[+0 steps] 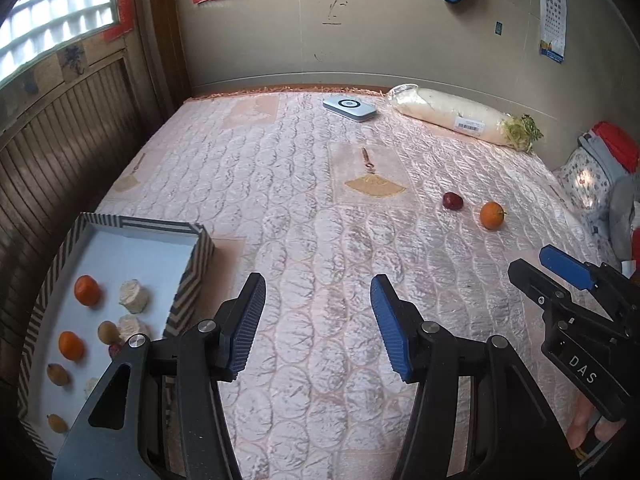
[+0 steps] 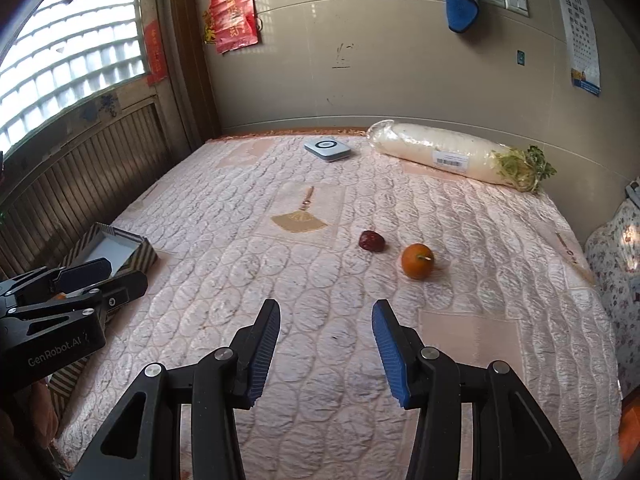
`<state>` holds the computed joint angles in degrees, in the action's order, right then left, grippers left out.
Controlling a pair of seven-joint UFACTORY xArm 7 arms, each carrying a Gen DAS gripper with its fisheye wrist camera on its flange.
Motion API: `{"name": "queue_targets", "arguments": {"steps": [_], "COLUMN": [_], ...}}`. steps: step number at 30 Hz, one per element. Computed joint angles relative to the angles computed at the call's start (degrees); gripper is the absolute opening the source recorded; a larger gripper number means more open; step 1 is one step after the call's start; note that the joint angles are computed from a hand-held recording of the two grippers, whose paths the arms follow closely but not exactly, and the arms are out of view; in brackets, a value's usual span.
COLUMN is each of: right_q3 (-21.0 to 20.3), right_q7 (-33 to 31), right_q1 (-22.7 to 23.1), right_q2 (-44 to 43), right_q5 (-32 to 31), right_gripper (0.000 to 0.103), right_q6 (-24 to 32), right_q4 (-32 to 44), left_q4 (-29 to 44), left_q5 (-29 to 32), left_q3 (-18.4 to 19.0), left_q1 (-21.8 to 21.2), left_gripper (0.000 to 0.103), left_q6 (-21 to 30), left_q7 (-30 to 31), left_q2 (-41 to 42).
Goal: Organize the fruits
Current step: 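Withdraw both tools toward the last orange and red date on the bed, then grasp the orange with the right tool while the left tool grasps the red date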
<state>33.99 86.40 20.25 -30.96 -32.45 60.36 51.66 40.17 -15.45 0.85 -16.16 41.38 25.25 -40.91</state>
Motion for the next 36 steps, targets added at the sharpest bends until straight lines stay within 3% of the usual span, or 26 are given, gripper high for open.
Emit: {"name": "queue_targets", "arguments": {"steps": [8,22,23,25,36], "right_q3": [-4.4,-10.9,-11.4,-11.9,-11.0], "right_q7": [-4.2,-12.4,-12.8,-13.1,-13.8], "right_q1": [1.0,-7.9,-8.1,-8.2,-8.7], "right_q2": [-7.1,-2.3,-2.0,-2.2,-11.2], "right_q5": [5.0,2.8,3.2,4.0,8.4], "right_gripper": [0.046,0.046,0.033,0.031,0.031], "right_q6": [1.7,-14.4,-15.2,-16.1,-9.1], "right_q4": [-7.1,-12.4,-12.6,-13.3,-16.2], "left_q4": [4.0,13.4,14.1,15.5,22.2], "left_q5": [-1.0,-2.3,-2.5,-2.1,-3.6], "left_q3": [-3.0,-6.2,-6.5,-7.4,-10.3], "left_q1": [-2.5,-4.5,-4.6,-4.7,-7.1], "left_gripper": [0.055,0.055,0.055,0.055,0.055], "left_q6": [0.6,0.7,0.8,0.8,2.5], "left_q7": [-2.1,-4.4,-4.7,-6.1,-6.4], "left_q2": [6.9,19.9,20.8,22.5,30.7]}}
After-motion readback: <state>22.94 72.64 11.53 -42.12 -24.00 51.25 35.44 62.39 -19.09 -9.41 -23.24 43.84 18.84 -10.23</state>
